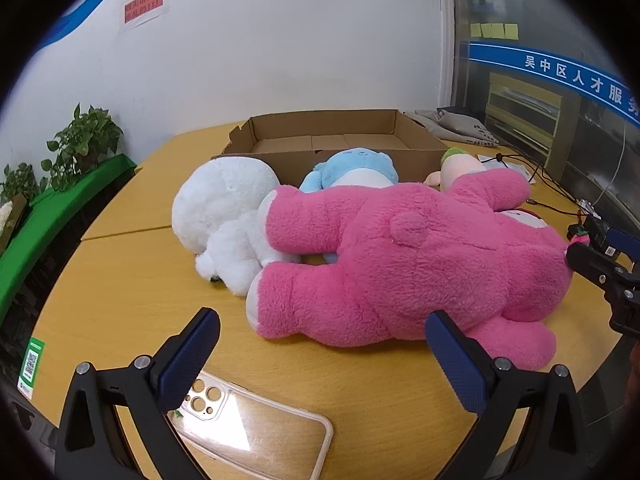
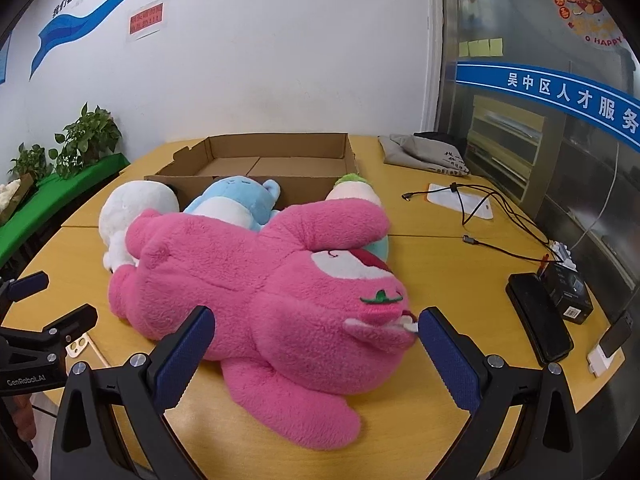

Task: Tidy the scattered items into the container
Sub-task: 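Move both grippers toward the large pink plush bear, then close the left gripper on the pink bear while the right gripper closes on it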

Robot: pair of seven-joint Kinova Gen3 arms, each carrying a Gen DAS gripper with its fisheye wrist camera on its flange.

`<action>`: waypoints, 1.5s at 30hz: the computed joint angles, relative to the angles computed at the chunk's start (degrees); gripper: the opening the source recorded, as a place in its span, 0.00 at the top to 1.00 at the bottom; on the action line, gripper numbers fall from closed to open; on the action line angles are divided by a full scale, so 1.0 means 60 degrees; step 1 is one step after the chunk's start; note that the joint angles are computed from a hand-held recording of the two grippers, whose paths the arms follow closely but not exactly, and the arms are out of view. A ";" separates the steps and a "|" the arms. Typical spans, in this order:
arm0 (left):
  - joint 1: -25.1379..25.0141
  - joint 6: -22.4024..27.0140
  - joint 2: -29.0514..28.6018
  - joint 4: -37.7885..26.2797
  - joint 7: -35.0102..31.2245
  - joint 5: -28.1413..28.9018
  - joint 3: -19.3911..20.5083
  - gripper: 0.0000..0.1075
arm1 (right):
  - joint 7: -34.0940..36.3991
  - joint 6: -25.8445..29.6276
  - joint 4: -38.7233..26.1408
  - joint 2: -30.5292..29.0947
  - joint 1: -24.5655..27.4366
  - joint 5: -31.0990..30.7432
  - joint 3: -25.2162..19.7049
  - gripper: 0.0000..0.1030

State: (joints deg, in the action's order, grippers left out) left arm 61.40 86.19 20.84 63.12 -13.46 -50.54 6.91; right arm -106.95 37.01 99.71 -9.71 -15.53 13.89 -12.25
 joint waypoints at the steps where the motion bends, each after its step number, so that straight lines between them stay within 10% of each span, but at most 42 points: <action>1: -0.0075 -0.0081 -0.0012 0.0020 0.0000 0.0085 0.0005 0.05 | 0.0078 -0.0027 -0.0028 0.0062 -0.0015 -0.0025 0.0036 0.00; 13: -0.0410 -0.0363 -0.0216 0.0316 0.0192 0.0374 0.0029 0.05 | 0.0623 0.0134 -0.0307 0.0580 -0.0187 -0.0661 0.0339 0.00; 31: -0.2103 -0.3258 -0.1052 0.1593 -0.0567 0.1644 0.0523 0.05 | 0.0765 0.0106 -0.0259 0.0762 -0.0250 -0.0811 0.0615 0.00; 36: -0.2732 -0.4287 -0.1145 0.1667 -0.1304 0.2388 0.0452 0.05 | 0.2077 -0.0193 -0.0224 0.0804 0.1051 -0.2249 -0.0023 0.00; 45: -0.3930 -0.5658 -0.0996 0.1840 -0.3214 0.4250 0.0343 0.05 | 0.5225 0.0044 -0.0311 0.1363 0.0740 -0.5635 0.2283 0.00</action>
